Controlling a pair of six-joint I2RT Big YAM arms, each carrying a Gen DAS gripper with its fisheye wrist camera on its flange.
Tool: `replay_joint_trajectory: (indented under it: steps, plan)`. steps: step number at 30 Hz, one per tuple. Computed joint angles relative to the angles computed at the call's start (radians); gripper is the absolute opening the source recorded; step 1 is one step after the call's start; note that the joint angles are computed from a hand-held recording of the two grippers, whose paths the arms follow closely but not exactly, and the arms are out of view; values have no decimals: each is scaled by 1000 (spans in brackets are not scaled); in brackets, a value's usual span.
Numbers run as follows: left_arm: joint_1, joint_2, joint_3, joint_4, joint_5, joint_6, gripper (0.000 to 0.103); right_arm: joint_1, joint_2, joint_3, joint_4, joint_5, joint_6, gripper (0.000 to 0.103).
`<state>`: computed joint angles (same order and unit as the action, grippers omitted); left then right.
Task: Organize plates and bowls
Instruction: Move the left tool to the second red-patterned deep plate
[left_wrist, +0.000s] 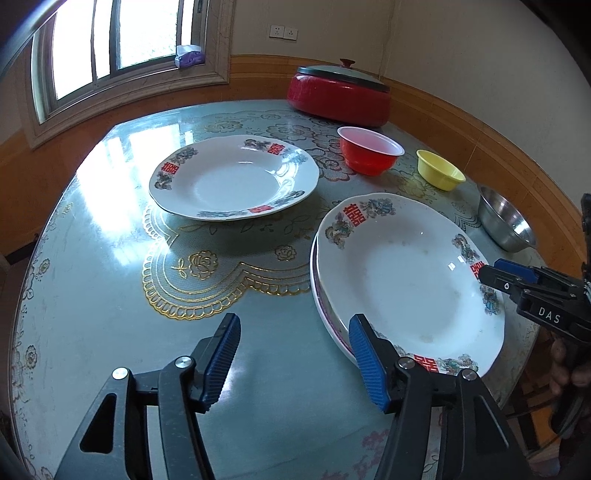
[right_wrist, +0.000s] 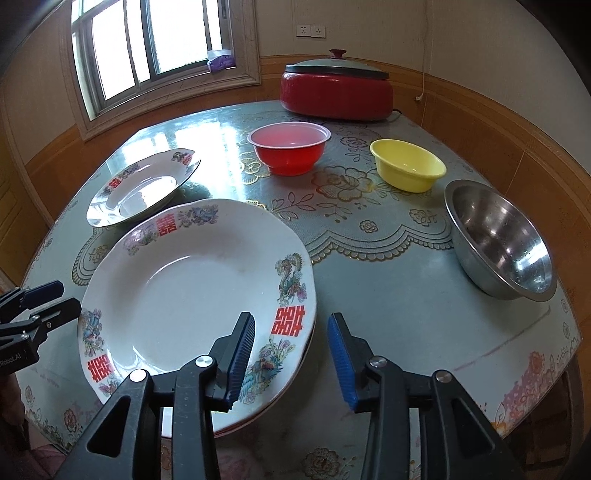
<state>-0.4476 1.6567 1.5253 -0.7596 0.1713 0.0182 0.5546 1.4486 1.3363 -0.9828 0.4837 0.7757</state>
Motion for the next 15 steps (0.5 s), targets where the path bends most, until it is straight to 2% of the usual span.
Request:
replay_joint_trajectory:
  steps: [4, 15]
  plan:
    - [7, -3, -3, -7, 2, 1, 62, 3, 5, 19, 9, 6, 0, 42]
    - [19, -19, -14, -5, -7, 5, 65, 11, 79, 106, 52, -101, -85, 42]
